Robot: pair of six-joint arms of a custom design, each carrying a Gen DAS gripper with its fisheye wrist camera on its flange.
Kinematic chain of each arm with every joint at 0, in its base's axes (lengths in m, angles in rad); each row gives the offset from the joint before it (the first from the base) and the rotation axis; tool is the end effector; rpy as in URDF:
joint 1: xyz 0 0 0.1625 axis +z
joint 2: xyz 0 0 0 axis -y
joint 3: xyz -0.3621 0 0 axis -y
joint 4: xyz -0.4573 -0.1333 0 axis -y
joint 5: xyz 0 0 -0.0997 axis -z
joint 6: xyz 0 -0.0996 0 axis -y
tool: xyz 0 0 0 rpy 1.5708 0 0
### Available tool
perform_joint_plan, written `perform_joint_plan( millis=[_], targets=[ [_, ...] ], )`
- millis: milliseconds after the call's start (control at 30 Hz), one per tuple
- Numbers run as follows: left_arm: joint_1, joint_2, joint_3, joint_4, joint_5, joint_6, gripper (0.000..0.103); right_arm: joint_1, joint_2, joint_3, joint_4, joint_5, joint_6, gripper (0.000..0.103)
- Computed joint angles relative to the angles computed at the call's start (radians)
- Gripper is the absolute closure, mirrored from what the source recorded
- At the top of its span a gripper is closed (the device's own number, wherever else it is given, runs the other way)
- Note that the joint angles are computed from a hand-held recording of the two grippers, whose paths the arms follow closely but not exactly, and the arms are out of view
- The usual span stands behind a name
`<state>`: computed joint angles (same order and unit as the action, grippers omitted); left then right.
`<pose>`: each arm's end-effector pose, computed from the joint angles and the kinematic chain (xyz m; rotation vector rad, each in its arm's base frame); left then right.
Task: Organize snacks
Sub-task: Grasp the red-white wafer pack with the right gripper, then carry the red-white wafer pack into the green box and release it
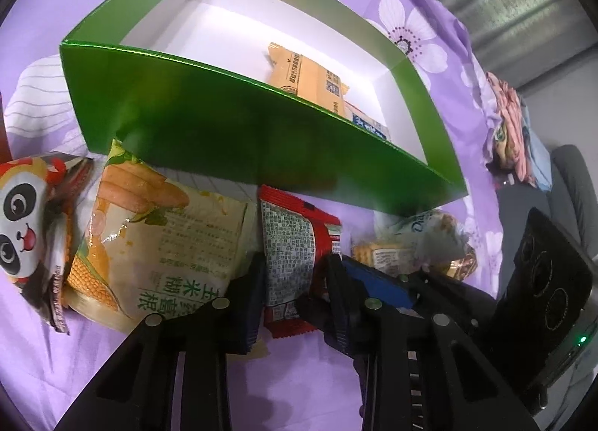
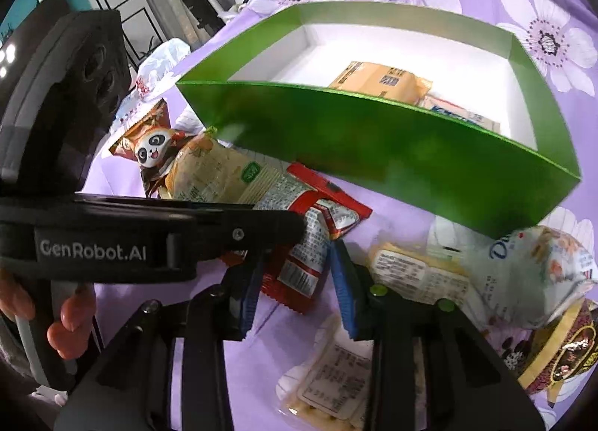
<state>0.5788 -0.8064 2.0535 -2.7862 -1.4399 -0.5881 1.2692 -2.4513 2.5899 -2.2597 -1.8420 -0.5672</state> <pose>-0.3323 -0.3919 -0.1115 0.6099 2.9630 -0.1071 0.0101 -0.3266 0.3002 0.2470 -2.6119 0.5208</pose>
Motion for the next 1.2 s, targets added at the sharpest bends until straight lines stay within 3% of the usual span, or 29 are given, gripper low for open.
perform_joint_plan(
  millis=[133, 400, 700, 867, 1200],
  targets=[
    [0.002, -0.004, 0.005, -0.007, -0.006, 0.010, 0.071, -0.022, -0.022, 0.012, 0.001, 0.043, -0.017, 0.065],
    [-0.025, -0.049, 0.044, -0.023, -0.008, 0.026, 0.072, -0.018, -0.141, 0.063, 0.000, 0.066, -0.027, 0.073],
    [-0.093, -0.105, 0.066, -0.051, 0.021, 0.064, 0.071, 0.050, -0.286, 0.078, 0.037, 0.054, -0.018, 0.073],
    [-0.100, -0.112, 0.050, -0.064, 0.042, 0.094, 0.072, 0.099, -0.242, 0.050, -0.021, 0.038, -0.018, 0.073],
    [-0.065, -0.084, -0.036, -0.053, 0.113, 0.156, 0.071, 0.129, 0.031, -0.052, -0.230, 0.058, -0.047, 0.073]
  ],
)
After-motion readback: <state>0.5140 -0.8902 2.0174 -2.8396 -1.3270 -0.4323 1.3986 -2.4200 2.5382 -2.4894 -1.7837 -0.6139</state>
